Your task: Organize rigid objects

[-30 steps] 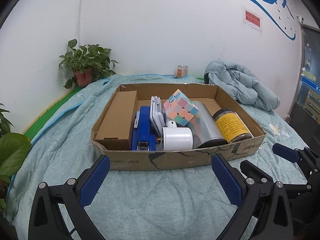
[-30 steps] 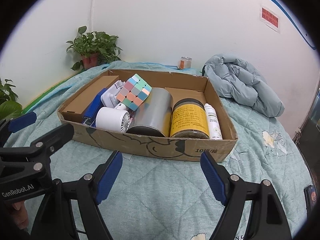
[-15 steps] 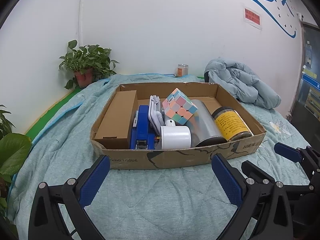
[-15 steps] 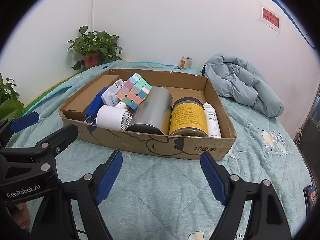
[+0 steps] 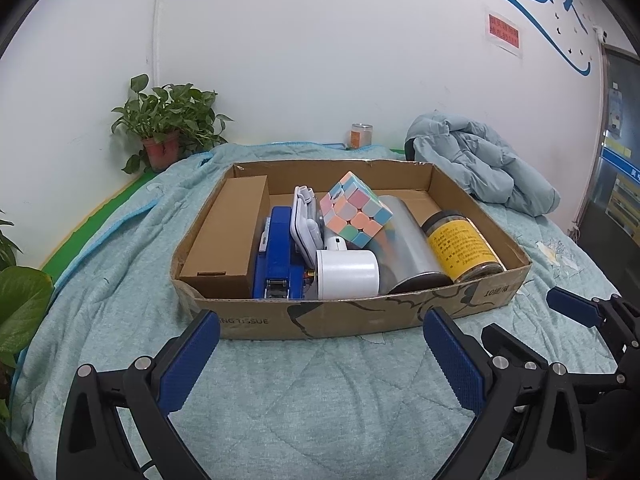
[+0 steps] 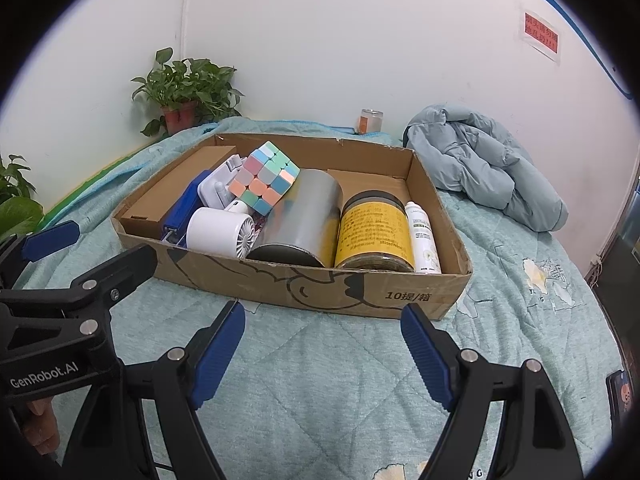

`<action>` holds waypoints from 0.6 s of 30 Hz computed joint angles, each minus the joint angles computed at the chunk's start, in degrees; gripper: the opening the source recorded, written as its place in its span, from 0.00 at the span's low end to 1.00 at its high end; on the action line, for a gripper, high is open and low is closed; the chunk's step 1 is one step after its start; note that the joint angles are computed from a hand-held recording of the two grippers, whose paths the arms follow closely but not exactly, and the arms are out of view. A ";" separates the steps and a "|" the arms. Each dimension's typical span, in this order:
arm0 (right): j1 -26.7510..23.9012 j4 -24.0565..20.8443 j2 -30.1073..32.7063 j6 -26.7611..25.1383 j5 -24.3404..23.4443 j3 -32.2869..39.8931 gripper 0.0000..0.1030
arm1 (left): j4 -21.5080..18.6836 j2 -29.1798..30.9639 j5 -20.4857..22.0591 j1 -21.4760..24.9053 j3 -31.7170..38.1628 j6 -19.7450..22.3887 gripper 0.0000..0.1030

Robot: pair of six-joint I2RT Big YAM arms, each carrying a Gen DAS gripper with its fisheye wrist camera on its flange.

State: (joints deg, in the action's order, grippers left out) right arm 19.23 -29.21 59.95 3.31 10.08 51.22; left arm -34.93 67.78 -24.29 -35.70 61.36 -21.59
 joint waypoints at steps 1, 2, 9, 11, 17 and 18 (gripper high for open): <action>-0.06 0.01 0.07 -0.02 -0.06 0.00 0.78 | 0.06 0.14 0.26 0.16 -0.01 -0.04 0.99; -0.11 0.01 0.17 -0.07 -0.06 -0.01 0.78 | 0.16 0.23 0.62 0.41 -0.07 0.03 0.99; -0.70 -0.04 1.30 -0.51 -0.80 0.42 0.78 | 0.04 1.12 2.65 1.64 0.09 0.11 0.99; -0.99 -0.06 1.59 -0.42 -1.50 0.48 0.78 | 0.27 1.32 3.08 1.89 0.01 0.34 0.99; -1.36 -0.15 2.53 -0.94 -1.90 0.82 0.78 | 2.83 1.15 4.38 2.44 -0.91 1.74 0.99; -1.42 -0.19 2.62 -0.99 -1.91 0.86 0.78 | 3.10 1.22 4.61 2.54 -0.89 1.94 0.99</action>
